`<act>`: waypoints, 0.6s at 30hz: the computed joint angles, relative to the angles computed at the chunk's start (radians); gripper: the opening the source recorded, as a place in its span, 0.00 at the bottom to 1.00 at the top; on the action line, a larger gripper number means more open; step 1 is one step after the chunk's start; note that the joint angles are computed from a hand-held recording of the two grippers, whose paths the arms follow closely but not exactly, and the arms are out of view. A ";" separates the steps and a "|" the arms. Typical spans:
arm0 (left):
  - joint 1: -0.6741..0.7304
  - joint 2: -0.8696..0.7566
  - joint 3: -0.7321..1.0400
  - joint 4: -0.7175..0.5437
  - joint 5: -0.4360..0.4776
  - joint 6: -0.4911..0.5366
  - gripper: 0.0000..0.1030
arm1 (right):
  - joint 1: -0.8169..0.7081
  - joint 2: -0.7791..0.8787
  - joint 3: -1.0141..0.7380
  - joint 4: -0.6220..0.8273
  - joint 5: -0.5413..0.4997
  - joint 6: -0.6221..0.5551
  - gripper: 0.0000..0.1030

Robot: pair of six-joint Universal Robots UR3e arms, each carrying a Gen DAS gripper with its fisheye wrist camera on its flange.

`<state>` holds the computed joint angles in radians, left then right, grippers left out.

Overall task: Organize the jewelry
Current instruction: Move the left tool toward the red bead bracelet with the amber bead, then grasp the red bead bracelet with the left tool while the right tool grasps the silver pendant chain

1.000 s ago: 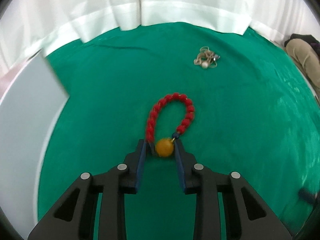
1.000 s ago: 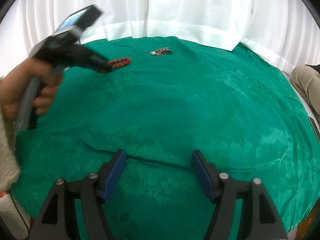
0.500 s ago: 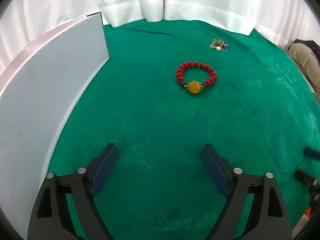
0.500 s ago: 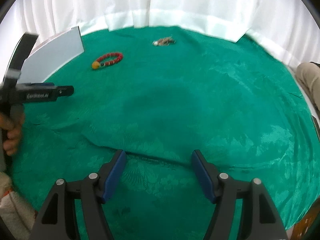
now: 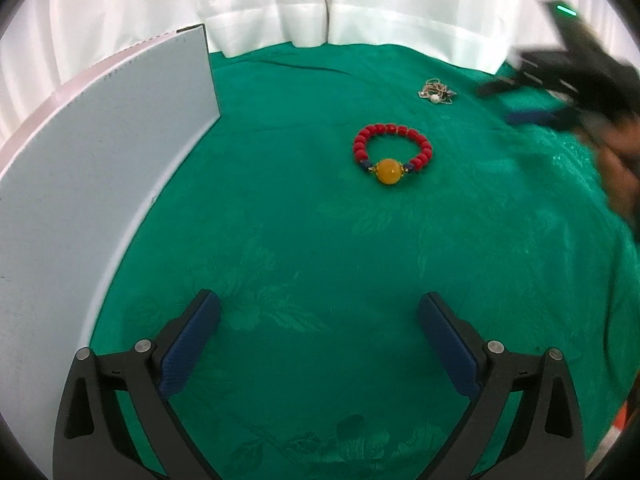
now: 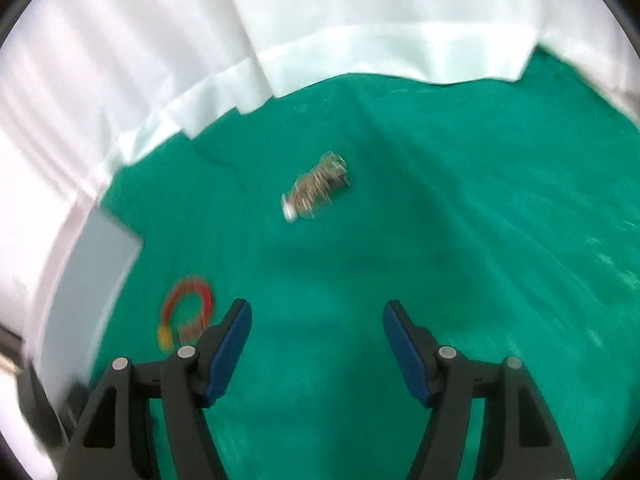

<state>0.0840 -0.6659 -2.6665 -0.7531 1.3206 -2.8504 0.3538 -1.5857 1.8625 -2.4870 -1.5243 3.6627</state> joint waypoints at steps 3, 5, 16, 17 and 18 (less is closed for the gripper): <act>-0.008 -0.010 0.002 0.009 0.004 -0.006 0.97 | 0.017 0.215 -0.215 0.012 -0.090 0.043 0.67; -0.010 -0.014 0.004 0.011 0.006 -0.008 0.97 | 0.033 0.329 -0.351 0.060 -0.165 0.081 0.67; -0.013 -0.031 0.011 0.012 0.003 -0.002 0.99 | 0.074 0.231 -0.236 0.077 -0.188 0.015 0.14; -0.006 -0.027 0.014 0.000 -0.004 0.007 0.99 | 0.075 0.179 -0.177 0.074 -0.162 0.002 0.14; 0.002 -0.022 0.017 -0.014 -0.011 0.016 0.99 | 0.081 0.123 -0.114 0.074 -0.142 -0.014 0.14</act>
<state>0.0856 -0.6875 -2.6493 -0.7670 1.3094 -2.8344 0.4348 -1.4626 1.7490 -2.4125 -1.6662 3.6490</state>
